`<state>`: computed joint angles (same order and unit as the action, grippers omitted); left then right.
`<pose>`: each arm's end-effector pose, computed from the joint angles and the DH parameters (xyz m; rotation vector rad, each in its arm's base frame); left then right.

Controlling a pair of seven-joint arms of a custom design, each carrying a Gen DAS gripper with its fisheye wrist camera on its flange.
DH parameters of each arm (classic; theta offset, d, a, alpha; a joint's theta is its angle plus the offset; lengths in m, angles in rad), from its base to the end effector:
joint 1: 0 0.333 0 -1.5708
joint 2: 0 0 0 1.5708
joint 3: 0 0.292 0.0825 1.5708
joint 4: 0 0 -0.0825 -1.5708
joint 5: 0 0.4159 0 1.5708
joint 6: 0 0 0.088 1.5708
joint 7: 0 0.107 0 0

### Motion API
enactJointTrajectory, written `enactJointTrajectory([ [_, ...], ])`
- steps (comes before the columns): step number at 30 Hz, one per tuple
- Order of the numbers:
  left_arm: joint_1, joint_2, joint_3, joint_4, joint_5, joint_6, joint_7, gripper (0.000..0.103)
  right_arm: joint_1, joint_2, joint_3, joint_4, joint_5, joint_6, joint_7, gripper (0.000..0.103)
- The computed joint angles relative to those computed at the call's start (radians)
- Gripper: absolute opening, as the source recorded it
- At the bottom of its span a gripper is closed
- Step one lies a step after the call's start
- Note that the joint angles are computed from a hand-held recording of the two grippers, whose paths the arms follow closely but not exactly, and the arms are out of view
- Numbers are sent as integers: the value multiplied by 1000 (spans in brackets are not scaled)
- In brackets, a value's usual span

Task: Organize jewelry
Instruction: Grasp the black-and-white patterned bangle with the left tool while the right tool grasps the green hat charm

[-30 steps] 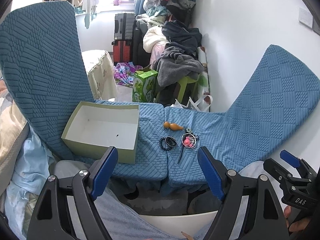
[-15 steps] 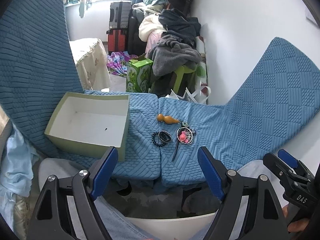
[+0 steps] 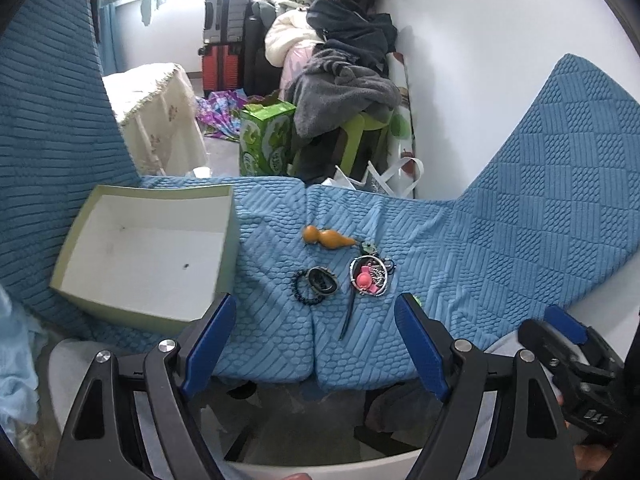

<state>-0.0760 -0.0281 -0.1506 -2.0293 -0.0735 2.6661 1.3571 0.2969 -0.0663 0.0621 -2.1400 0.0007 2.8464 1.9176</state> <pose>0.6064 -0.1383 0.4985 -1.9531 1.8775 -0.8270 0.5661 0.2130 0.4864 -1.7149 1.6925 -0.4148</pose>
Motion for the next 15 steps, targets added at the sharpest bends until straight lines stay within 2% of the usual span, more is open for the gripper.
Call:
enactJointTrajectory([
  [1, -2, 18, -1, 12, -13, 4, 15, 80, 0, 14, -2, 6, 7, 2, -10, 82],
  [2, -5, 38, -2, 28, -14, 6, 25, 80, 4, 38, -9, 19, 70, 2, -67, 76],
  [5, -19, 97, 0, 76, 90, 2, -40, 74, -9, 97, -5, 58, 147, -11, -125, 66],
  [6, -21, 119, -3, 93, 64, 2, -13, 70, -13, 105, -1, 59, 139, -6, -119, 63],
  [8, -26, 162, -3, 128, 36, -6, 10, 69, -25, 143, 2, 85, 111, -17, -105, 55],
  [10, -31, 206, -2, 162, 14, -16, 32, 60, -33, 181, 3, 112, 77, -32, -82, 53],
  [12, -36, 262, 2, 210, 4, -34, 42, 60, -47, 234, 10, 152, 71, -51, -90, 51],
  [15, -45, 337, 13, 275, 0, -55, 37, 53, -59, 299, 14, 200, 43, -59, -86, 50],
])
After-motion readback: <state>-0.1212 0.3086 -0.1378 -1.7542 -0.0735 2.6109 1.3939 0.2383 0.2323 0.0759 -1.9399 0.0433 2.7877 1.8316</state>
